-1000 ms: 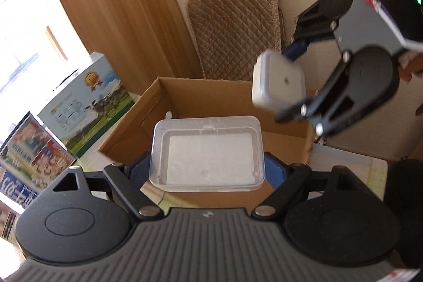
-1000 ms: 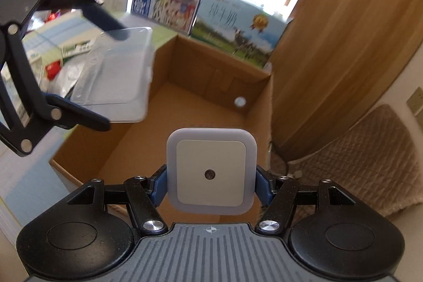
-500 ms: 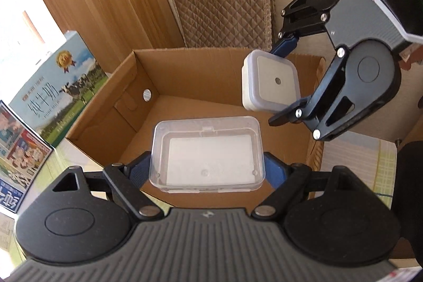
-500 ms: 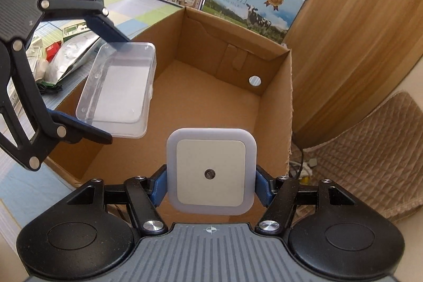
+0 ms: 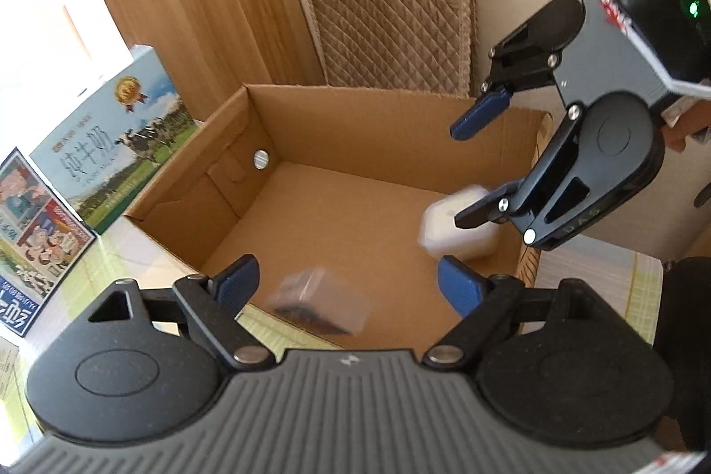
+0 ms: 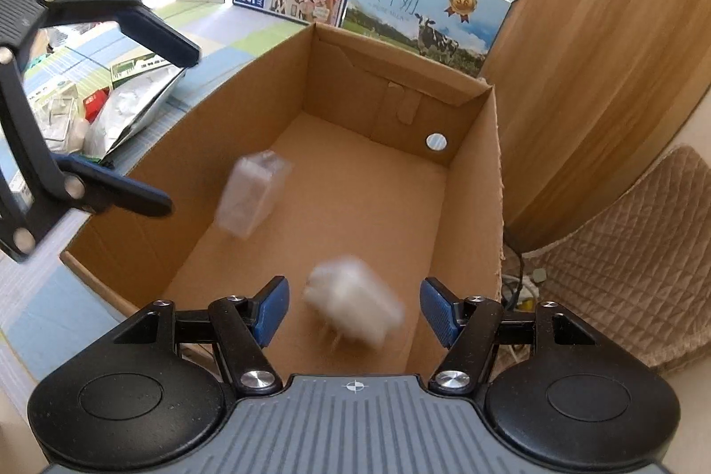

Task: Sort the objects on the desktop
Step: 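Open the right tool dropping the night-light while the left tool drops the clear tray into the box, then move both tools back over the remaining items on the table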

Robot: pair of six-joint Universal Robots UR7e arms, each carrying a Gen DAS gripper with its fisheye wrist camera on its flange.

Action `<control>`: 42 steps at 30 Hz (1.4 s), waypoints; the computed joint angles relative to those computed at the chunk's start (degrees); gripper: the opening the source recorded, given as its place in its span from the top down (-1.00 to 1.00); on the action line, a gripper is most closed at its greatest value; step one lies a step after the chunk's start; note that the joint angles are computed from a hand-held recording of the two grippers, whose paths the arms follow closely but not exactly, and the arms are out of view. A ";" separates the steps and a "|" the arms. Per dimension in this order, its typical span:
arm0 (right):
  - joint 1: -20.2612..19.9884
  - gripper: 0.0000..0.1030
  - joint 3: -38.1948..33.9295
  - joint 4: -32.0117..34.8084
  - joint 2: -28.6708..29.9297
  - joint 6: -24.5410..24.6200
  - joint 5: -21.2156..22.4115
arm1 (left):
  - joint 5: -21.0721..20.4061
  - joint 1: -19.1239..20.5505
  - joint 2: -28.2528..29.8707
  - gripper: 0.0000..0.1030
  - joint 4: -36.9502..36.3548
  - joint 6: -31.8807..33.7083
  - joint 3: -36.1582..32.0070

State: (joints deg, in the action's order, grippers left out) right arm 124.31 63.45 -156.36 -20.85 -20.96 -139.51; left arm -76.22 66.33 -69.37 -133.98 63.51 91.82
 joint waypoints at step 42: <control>11.40 -0.76 -8.28 6.21 13.40 20.14 11.83 | 10.98 18.30 -18.86 -0.75 4.52 -4.79 -1.42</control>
State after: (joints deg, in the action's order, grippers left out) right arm 135.71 55.17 -150.16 -7.45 -0.82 -127.69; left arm -65.23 84.63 -88.23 -129.47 58.72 90.40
